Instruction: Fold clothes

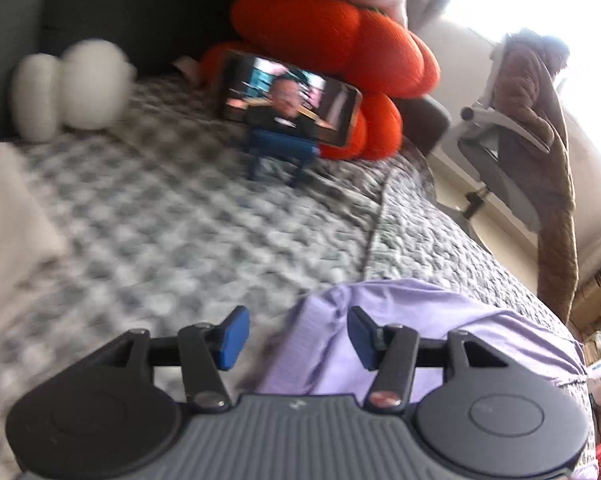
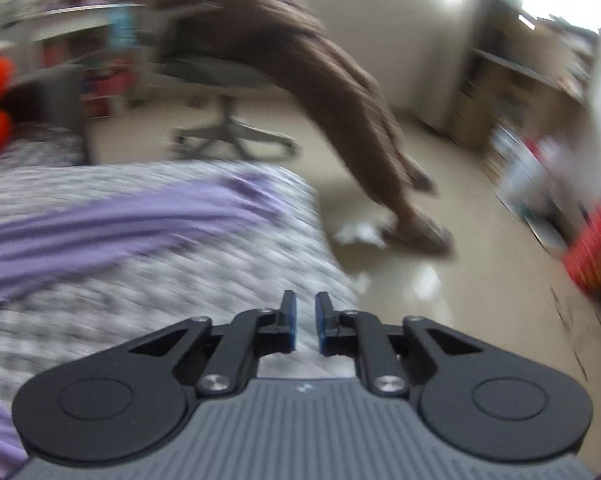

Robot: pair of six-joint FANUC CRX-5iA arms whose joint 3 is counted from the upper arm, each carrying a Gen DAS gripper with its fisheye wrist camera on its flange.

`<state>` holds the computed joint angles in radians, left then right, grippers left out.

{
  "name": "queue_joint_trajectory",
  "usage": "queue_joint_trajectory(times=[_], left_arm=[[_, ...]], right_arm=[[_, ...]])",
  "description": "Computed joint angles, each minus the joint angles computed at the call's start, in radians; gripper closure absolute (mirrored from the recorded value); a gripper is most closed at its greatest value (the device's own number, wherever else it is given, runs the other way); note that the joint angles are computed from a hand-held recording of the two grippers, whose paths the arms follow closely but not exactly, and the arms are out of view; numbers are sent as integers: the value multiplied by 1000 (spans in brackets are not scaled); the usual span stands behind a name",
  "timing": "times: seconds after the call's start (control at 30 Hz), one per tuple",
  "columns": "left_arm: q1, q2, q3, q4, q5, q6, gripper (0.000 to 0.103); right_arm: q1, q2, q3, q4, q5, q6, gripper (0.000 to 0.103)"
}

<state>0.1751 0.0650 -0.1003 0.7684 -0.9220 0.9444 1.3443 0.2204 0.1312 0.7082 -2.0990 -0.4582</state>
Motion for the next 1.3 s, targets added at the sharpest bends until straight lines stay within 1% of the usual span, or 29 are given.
queue_joint_trajectory(times=[0.03,0.07,0.1,0.13,0.17,0.2,0.3,0.37,0.43,0.53,0.7,0.77,0.8,0.83,0.87,0.93,0.97,1.03,1.13,1.2,1.27,1.3], left_arm=[[-17,12,9,-22,18,13,47],[-34,24,20,-46,36,28,47],[-48,35,30,-72,52,46,49],[-58,45,38,-98,66,67,54],[-62,51,44,-115,73,79,78],[-62,53,48,-128,76,85,82],[-61,54,56,-167,95,99,84],[-59,48,55,-169,142,90,102],[-52,64,75,-160,156,103,102],[-53,85,110,-185,177,120,102],[-47,100,103,-180,162,126,102],[-38,97,87,-169,157,142,98],[-27,99,89,-154,138,150,98],[-14,99,90,-135,119,156,91],[-1,92,87,-123,106,164,80],[28,59,69,-120,99,180,66],[45,42,62,-124,85,191,66],[87,8,54,-145,24,215,66],[166,-52,12,-140,-86,222,66],[207,-95,-16,-153,-154,245,64],[232,-139,-43,-183,-189,284,60],[239,-156,-58,-192,-201,297,59]], right_arm=[[-19,17,20,47,36,59,67],[-37,32,40,89,74,113,64],[-52,46,59,124,111,161,64],[-67,59,79,151,148,205,64],[-82,69,98,172,188,245,64],[-94,78,111,189,230,281,64],[-127,116,158,228,322,392,64],[-145,134,180,251,371,431,64],[-162,147,197,270,416,455,64],[-189,183,248,289,459,497,64],[-226,233,318,285,560,611,64],[-238,253,345,271,603,666,64],[-244,261,358,261,624,694,64],[-250,271,374,250,642,722,64],[-256,285,395,239,655,751,64],[-268,310,434,214,687,809,64],[-275,320,448,201,709,840,64],[-290,341,482,171,759,905,64],[-318,390,570,94,833,1044,64],[-343,427,646,20,876,1136,64],[-368,478,748,-63,898,1227,64],[-378,513,815,-106,897,1273,64]])
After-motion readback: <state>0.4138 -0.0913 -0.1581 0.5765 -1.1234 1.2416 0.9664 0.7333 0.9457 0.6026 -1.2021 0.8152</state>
